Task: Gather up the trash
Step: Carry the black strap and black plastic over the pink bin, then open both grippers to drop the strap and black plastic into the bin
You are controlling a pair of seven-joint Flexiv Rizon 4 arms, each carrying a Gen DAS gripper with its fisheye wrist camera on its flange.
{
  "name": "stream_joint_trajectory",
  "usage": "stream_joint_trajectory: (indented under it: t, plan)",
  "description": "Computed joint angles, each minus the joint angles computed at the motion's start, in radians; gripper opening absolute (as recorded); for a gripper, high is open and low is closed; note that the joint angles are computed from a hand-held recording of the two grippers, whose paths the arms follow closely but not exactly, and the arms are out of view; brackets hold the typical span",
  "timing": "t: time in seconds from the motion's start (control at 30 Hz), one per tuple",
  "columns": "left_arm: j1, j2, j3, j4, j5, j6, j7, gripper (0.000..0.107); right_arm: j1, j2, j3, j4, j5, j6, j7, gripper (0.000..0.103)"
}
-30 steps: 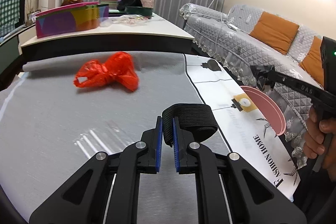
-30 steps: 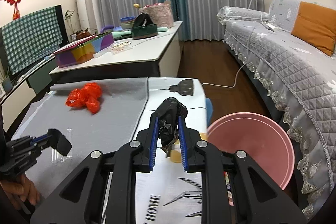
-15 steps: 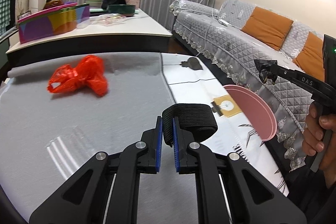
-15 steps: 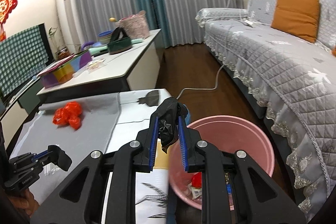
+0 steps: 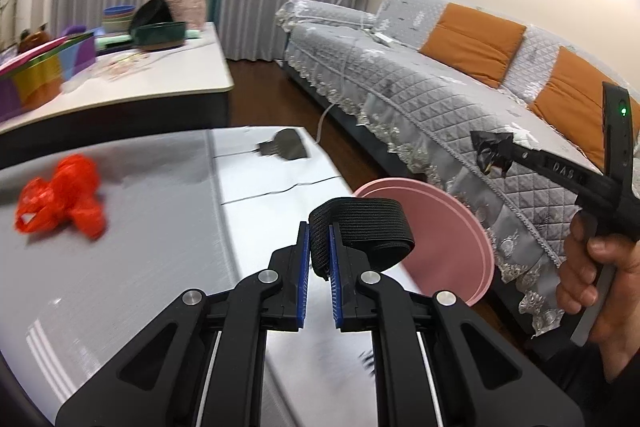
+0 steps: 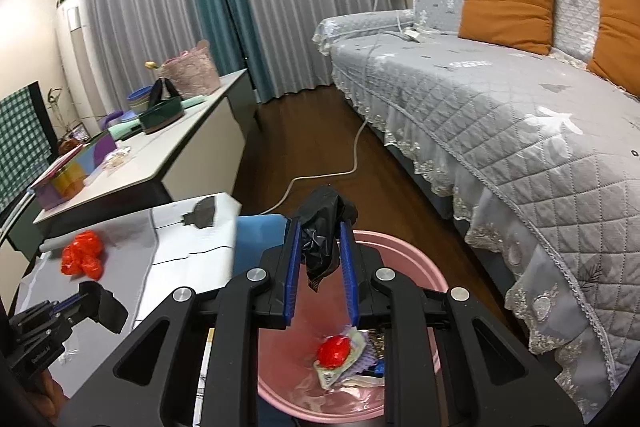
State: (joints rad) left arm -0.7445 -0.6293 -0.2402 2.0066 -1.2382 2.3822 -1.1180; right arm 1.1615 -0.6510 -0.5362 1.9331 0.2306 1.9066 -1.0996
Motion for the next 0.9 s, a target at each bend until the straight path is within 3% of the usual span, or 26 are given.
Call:
stream_joint_trajectory:
  t: [0.43,0.83,0.9]
  plan:
    - [0.011,-0.144,-0.001,-0.289,-0.022,-0.129,0.214,0.009,-0.053,-0.037,0.006,-0.024,-0.029,-0.022,0.025,0.020]
    - [0.025,-0.206,-0.013,-0.384,-0.051,-0.187,0.298,0.009,-0.091,-0.058,0.031,-0.038,-0.064,-0.032,0.048,0.021]
    - [0.027,-0.207,-0.011,-0.389,-0.050,-0.210,0.305,0.012,-0.093,-0.060,0.031,-0.039,-0.068,-0.036,0.052,0.026]
